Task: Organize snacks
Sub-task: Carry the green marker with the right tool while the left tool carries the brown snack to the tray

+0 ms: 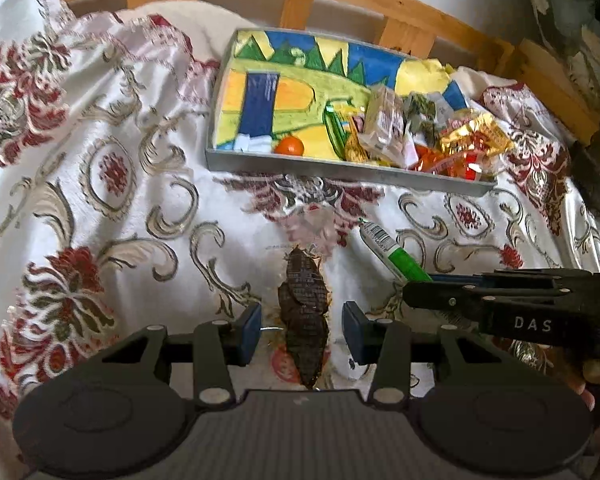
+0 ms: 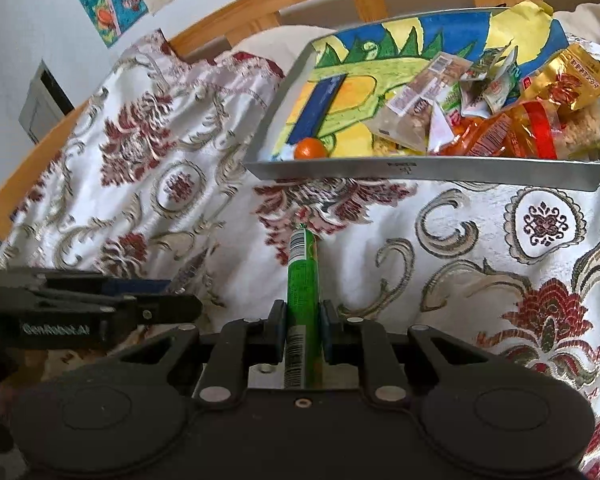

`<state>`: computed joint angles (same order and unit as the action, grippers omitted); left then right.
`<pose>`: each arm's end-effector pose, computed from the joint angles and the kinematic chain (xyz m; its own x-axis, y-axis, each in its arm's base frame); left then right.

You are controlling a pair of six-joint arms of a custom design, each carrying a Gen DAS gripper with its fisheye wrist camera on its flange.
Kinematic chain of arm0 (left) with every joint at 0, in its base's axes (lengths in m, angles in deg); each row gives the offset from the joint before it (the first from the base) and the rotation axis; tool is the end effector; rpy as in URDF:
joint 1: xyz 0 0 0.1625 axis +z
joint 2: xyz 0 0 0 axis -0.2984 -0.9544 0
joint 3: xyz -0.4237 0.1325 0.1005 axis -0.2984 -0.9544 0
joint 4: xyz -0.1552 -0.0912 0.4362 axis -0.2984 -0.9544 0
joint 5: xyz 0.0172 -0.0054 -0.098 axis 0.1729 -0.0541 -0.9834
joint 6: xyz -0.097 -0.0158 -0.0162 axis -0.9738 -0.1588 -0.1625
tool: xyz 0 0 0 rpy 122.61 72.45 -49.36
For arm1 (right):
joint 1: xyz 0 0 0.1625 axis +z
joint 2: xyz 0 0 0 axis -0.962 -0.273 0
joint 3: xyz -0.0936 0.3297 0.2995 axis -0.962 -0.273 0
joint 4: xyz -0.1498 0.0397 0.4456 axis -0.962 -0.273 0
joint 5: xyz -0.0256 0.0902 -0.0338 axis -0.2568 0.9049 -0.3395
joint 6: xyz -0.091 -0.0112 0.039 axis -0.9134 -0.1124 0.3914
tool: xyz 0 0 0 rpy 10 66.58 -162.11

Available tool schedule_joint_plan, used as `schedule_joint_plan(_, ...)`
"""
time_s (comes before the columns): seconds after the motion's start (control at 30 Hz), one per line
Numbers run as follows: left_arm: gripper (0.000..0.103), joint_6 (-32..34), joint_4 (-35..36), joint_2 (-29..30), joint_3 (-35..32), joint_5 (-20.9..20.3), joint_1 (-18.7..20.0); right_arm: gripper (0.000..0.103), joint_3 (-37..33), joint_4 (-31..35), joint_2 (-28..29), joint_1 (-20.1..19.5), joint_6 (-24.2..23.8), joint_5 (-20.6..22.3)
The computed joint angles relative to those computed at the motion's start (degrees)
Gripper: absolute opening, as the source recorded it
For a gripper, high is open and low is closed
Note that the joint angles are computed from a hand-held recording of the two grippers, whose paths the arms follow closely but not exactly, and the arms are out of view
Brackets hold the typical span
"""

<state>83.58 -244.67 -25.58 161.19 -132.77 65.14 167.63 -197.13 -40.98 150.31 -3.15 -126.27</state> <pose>-0.3373 -0.6233 -0.0284 -0.6814 0.6353 -0.3634 0.7116 0.6912 -0.1260 -0.0125 -0.5235 0.2991 -0.9087 0.1462 0.3910 -0.1776 0.7121 -0.6792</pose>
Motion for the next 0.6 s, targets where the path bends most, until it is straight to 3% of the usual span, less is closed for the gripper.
schedule_joint_plan(0.33, 0.048, -0.7, -5.2, 0.1, -2.2, 1.8, -1.3, 0.018, -2.4, 1.3, -1.4, 2.6, 2.6, 1.6)
schedule_joint_plan(0.6, 0.048, 4.4, -6.7, 5.1, -12.3, 2.1, -0.4, 0.018, -11.7, 2.2, 2.5, 4.5, 1.5, 1.4)
